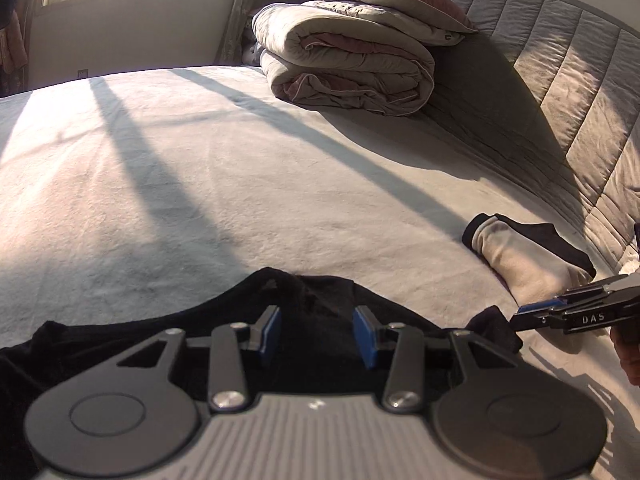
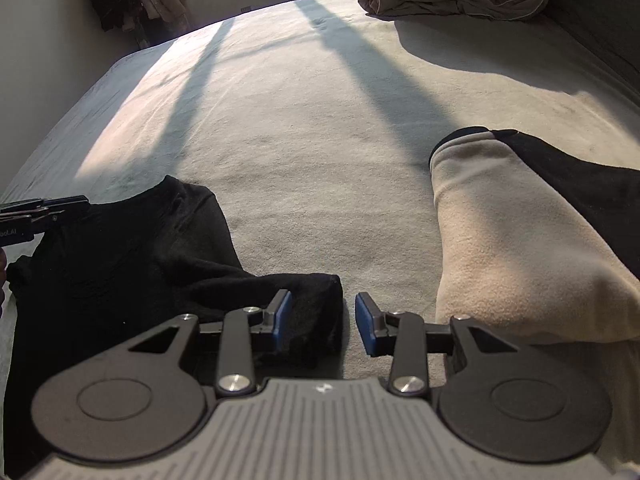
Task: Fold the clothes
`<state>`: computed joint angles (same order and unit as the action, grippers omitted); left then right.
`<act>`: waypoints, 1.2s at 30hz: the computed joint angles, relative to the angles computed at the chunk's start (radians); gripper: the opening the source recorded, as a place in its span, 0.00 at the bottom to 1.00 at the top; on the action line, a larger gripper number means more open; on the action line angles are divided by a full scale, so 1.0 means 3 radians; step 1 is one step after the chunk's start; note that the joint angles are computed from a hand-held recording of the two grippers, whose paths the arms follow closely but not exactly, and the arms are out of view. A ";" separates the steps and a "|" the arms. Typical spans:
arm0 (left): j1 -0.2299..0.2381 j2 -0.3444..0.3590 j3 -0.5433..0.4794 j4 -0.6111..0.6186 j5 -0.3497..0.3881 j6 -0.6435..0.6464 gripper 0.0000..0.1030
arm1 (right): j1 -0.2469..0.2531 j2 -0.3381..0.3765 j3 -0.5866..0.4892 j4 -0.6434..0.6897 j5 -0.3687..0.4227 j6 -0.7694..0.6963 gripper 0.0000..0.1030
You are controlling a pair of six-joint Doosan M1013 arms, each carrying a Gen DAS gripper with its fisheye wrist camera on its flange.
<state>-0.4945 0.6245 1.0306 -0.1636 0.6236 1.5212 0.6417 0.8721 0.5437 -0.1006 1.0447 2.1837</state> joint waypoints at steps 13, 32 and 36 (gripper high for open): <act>-0.0106 0.0204 -0.0236 0.0062 0.0214 -0.0262 0.40 | -0.0001 -0.0323 0.0796 0.0477 -0.0867 0.0142 0.06; -0.0067 0.0331 -0.0408 0.0641 0.0283 -0.0586 0.41 | -0.0038 -0.0585 0.1149 0.0940 -0.0868 0.0097 0.44; -0.0010 0.0382 -0.0488 0.0544 0.0282 -0.0715 0.41 | -0.0126 -0.0622 0.1288 0.1046 -0.1213 0.0495 0.49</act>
